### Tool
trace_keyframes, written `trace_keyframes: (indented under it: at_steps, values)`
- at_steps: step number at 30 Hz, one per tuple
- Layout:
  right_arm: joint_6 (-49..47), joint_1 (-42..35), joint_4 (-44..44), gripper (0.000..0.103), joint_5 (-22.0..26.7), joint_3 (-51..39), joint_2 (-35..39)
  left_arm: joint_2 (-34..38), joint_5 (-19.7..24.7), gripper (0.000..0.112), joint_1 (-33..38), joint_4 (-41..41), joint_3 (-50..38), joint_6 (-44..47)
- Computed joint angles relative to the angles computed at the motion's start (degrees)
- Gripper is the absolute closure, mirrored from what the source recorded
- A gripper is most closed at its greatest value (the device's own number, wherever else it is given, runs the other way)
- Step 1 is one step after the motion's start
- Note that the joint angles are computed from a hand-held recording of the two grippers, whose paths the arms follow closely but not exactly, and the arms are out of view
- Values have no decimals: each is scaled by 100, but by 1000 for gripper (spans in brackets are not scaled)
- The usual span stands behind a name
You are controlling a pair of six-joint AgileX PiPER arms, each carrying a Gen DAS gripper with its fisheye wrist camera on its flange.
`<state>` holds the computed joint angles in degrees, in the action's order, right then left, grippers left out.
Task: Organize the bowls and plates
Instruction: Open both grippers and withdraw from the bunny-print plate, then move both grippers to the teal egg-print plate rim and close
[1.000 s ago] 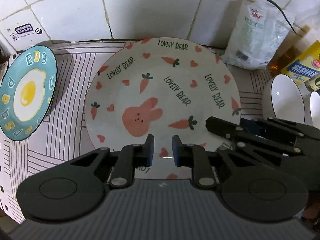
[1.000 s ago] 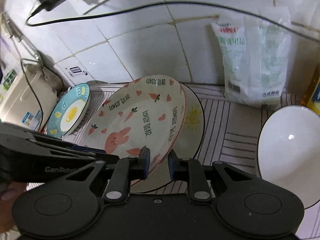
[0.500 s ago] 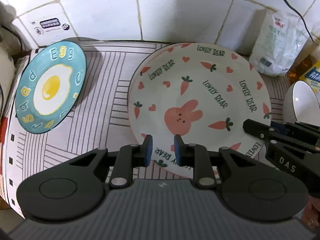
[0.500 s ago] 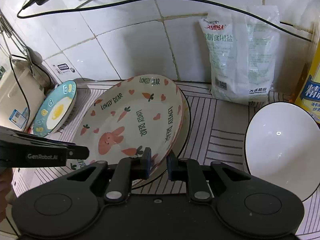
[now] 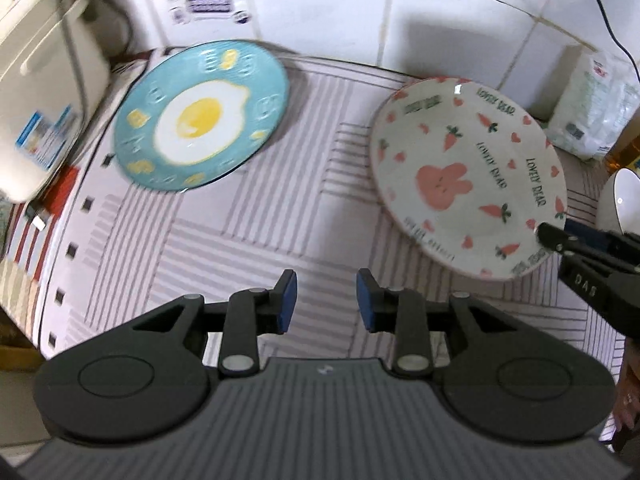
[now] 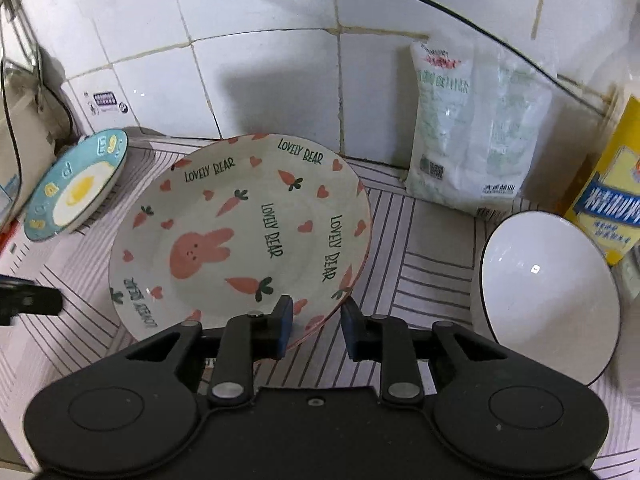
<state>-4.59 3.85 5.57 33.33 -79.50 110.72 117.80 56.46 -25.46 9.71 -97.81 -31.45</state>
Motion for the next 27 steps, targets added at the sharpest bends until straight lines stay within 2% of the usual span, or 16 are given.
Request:
trace_keyframes:
  at_steps: [2, 6, 8, 12, 16, 19, 21, 23, 27]
  values:
    - [420, 212, -603, 71, -178, 243, -192, -291, -156, 79, 61, 13, 381, -70]
    - [74, 410, -639, 68, -496, 778, -649, -850, -430, 70, 222, 90, 1048, -167]
    - [-181, 431, -225, 63, -572, 985, -871, -1148, -524, 69, 302, 157, 1378, -136]
    - [-1114, 463, 1246, 56, -708, 1326, -1316, -1655, -683, 59, 554, 303, 1901, 0]
    - [-1890, 691, 2492, 41, -836, 1544, -1679, -2025, -869, 56, 924, 340, 2267, 343]
    - [-2051, 996, 2889, 35, -840, 1473, -1777, -2299, -1161, 47, 1016, 910, 2584, 180]
    - [-2038, 1223, 3023, 33, -894, 1369, -1739, -2478, -1475, 39, 1201, 854, 2784, 370]
    - [-2080, 1455, 3191, 32, -1025, 1234, -1614, -2577, -1719, 37, 1394, 829, 2915, 533]
    - [-1754, 1939, 3000, 31, -1174, 659, -1143, -2477, -2004, 34, 1609, 1365, 2946, 506]
